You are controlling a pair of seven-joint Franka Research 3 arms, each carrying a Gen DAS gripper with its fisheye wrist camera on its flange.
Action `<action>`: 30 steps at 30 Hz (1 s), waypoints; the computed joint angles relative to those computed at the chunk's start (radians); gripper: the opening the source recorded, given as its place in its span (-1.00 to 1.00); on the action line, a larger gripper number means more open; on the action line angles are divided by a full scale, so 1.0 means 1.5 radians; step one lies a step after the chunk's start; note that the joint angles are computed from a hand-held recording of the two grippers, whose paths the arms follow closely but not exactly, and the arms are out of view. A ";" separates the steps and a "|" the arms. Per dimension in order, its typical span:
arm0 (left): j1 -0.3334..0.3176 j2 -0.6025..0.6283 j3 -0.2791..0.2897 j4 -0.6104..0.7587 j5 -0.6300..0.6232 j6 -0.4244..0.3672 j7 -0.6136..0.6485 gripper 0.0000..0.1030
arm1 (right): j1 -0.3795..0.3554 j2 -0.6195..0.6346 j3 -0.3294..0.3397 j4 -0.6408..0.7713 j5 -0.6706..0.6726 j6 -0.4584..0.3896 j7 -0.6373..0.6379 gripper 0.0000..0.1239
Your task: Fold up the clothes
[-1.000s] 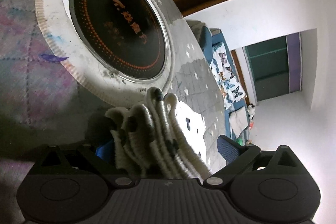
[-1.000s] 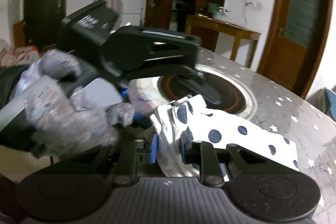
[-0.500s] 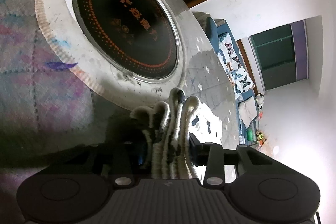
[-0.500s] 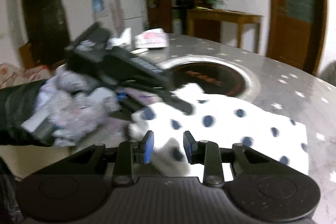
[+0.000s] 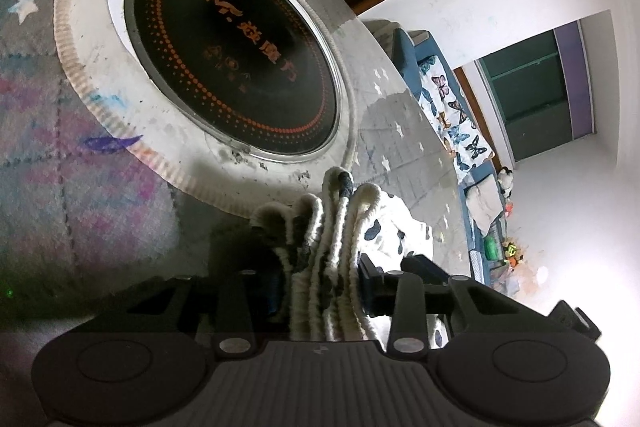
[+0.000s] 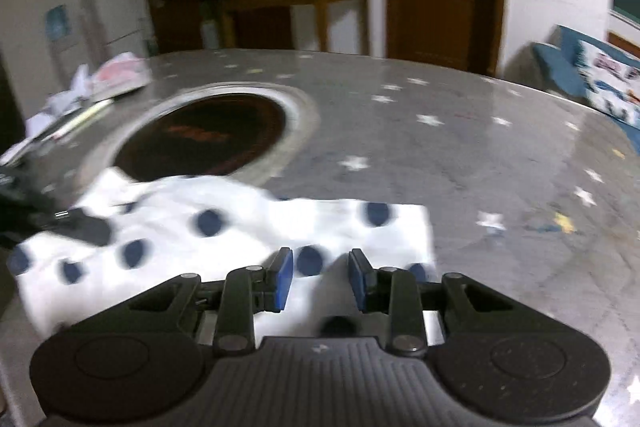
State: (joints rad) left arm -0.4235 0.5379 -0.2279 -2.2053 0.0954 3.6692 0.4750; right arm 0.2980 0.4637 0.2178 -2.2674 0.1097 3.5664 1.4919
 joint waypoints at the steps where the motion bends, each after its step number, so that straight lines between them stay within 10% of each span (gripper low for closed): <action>1: -0.003 -0.002 0.003 0.001 -0.001 -0.005 0.004 -0.25 | 0.002 -0.001 -0.005 -0.004 0.010 0.005 0.004 -0.51; 15: -0.070 -0.028 0.056 0.022 -0.050 -0.094 0.084 -0.26 | -0.139 -0.029 0.063 -0.098 -0.152 0.062 0.210 -0.41; 19: -0.111 -0.035 0.088 0.038 -0.075 -0.129 0.121 -0.28 | -0.103 -0.042 0.037 -0.112 -0.146 0.070 0.222 -0.80; 30: -0.155 0.001 0.115 0.166 -0.035 -0.224 0.153 -0.35 | -0.007 -0.106 -0.047 -0.154 -0.011 0.106 0.130 -0.89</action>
